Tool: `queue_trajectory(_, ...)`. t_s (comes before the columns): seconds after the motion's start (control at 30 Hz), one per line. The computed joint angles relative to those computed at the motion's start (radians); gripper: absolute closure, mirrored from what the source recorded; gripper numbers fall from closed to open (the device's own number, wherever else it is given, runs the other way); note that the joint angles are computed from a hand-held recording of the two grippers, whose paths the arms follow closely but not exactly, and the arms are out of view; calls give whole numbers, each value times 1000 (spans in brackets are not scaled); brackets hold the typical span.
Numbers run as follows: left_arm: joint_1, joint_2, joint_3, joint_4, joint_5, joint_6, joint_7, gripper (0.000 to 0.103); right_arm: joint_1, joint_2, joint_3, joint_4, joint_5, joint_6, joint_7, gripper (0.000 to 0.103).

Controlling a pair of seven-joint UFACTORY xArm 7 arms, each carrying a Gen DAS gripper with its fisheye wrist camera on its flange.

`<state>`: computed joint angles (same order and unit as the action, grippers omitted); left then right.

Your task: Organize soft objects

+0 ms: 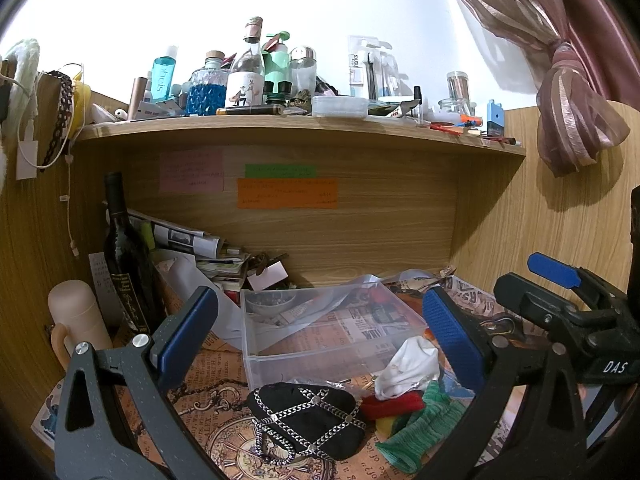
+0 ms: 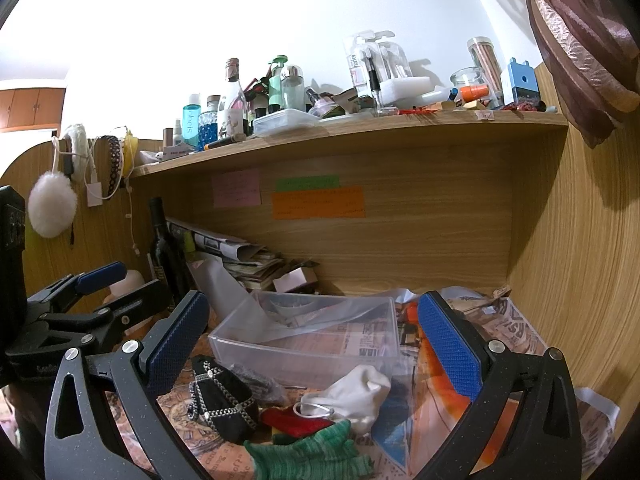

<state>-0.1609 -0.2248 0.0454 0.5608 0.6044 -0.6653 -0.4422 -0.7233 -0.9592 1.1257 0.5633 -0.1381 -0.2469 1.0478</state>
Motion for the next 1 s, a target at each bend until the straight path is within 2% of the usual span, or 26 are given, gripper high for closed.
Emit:
queue_trajectory(0.87,0,1,2,3,8,7,-7,0,3,0,-1,5,-3,5,1,0)
queue_trajectory(1.0,-12,17,37,32,99,44,-86,0,3,18,2,6,-8,16,2,0)
